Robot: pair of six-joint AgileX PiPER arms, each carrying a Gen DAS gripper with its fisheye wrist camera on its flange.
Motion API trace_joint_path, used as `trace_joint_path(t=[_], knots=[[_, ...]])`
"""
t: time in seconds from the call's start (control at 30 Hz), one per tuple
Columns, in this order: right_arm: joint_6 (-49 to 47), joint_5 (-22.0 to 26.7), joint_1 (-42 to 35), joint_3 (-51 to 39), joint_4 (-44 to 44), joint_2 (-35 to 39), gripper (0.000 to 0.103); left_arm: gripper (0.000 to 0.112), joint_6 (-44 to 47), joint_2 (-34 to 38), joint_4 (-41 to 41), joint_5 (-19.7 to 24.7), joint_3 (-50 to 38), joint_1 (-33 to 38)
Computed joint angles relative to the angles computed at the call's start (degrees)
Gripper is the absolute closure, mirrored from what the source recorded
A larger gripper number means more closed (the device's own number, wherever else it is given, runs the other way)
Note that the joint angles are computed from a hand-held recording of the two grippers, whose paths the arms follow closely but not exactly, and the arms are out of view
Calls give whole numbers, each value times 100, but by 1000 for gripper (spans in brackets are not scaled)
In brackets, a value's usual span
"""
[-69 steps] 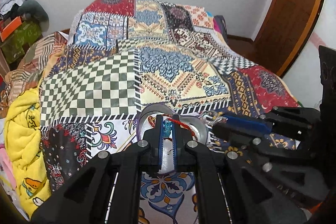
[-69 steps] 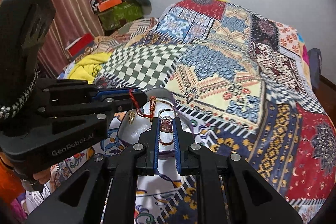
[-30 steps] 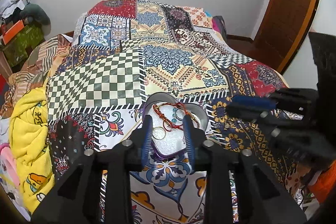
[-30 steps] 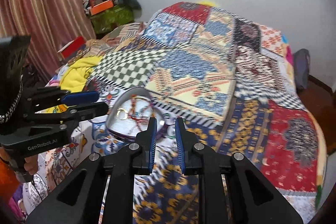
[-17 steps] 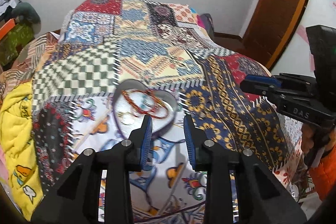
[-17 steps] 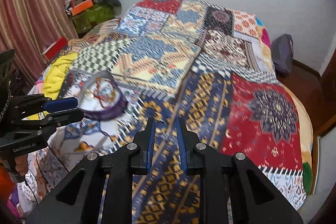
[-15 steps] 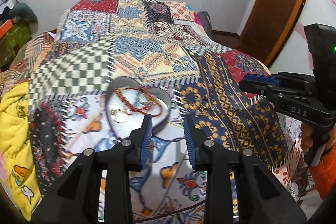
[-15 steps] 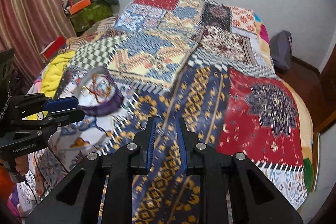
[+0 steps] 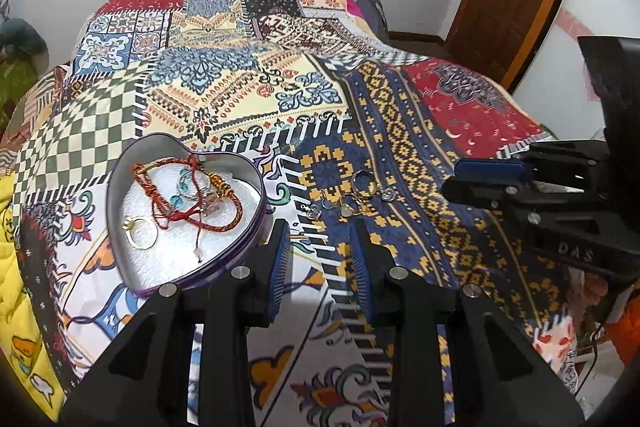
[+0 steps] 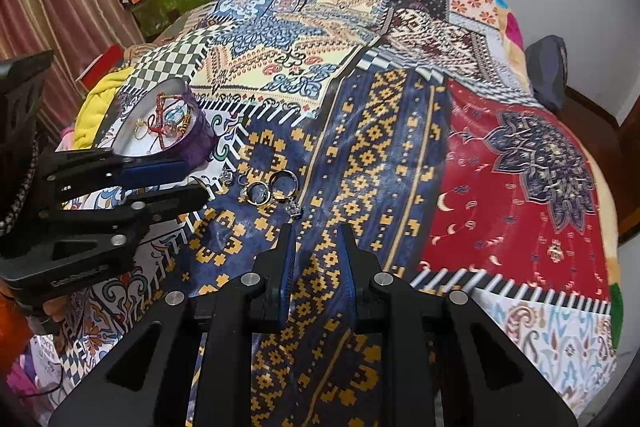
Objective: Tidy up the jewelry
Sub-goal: 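Grasp the silver rings with the right gripper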
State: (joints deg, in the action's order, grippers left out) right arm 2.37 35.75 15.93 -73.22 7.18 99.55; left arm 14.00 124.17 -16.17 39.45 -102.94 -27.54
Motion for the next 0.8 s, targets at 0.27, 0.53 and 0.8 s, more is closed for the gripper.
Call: trace_joint_path(t=[0.27, 0.53, 0.8], knots=[[-345, 93, -54, -233, 328, 290, 84, 83, -233, 584, 149, 326, -725, -5], [-538, 227, -24, -449, 422, 530, 84, 88, -229, 765, 262, 313, -924, -77], [-823, 282, -124, -638, 656, 759, 84, 103, -1, 977, -297, 519, -1204, 130]])
